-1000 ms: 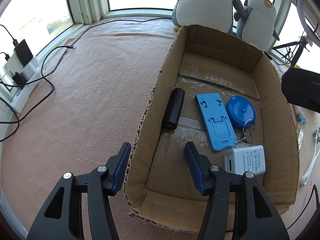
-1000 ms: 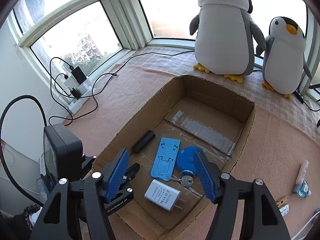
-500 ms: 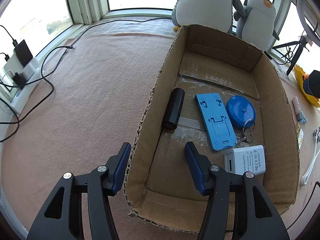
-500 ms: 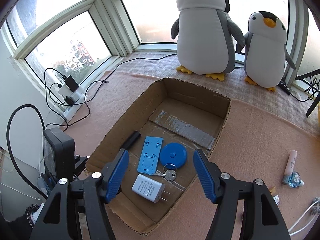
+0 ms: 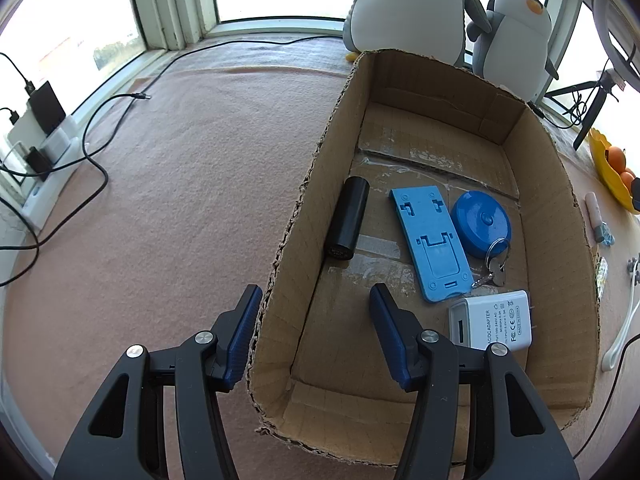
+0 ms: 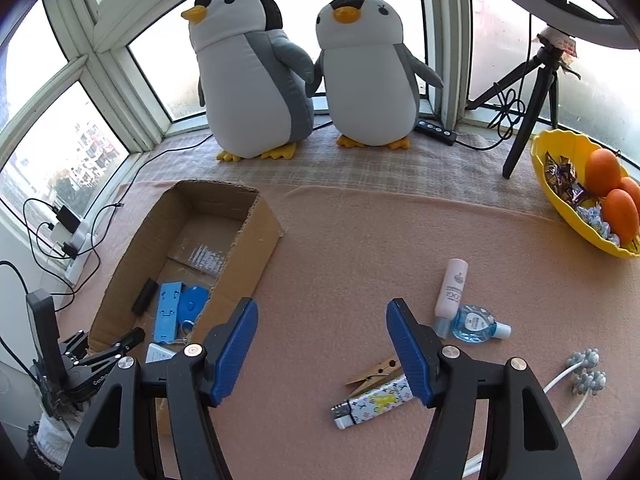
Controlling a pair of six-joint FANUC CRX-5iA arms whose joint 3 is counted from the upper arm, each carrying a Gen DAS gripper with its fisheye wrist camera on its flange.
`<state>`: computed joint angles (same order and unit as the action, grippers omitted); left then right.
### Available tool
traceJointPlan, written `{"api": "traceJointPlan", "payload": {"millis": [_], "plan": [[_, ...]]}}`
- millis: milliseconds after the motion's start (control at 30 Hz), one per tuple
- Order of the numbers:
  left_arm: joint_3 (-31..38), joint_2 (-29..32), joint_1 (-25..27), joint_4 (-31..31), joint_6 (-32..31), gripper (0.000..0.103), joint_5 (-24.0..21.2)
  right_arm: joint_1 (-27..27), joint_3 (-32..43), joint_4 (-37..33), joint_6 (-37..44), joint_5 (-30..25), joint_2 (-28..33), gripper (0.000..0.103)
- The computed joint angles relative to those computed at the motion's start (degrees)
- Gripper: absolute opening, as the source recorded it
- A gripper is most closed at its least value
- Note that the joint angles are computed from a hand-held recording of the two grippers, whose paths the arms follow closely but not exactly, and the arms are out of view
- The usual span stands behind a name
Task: Organize rigid objects
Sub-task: 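Move the right tool back to the pink lotion tube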
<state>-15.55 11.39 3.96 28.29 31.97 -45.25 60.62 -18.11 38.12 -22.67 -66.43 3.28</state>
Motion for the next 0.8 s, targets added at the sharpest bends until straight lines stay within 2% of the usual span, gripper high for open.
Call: {"api": "traceJointPlan", "payload": {"millis": [167,400,500,733,800], "plan": [[-0.07,-0.1,-0.14,-0.19,0.12,0.056,0.22,-0.36,-2.1,-2.42,-0.21,-2.78,-2.0,0.063],[-0.09,-0.1,-0.15,-0.15,0.13,0.056,0.23,-2.29,-4.74,-5.29,-0.11,-2.34,-4.32,0.062],[-0.08,-0.08,-0.14,-0.14,0.13,0.056,0.2,-3.51,-5.85,-6.22,0.14,-1.01,-5.32,0.061],[-0.03,-0.04,-0.14,-0.15,0.21,0.056,0.17,-6.91,-8.56,-8.47,0.19,4.09,-7.14,0.046],[-0.03,-0.04,-0.14,-0.15,0.21,0.056,0.17,-7.87,-8.86,-9.33,0.99,5.54,-7.28,0.045]]}}
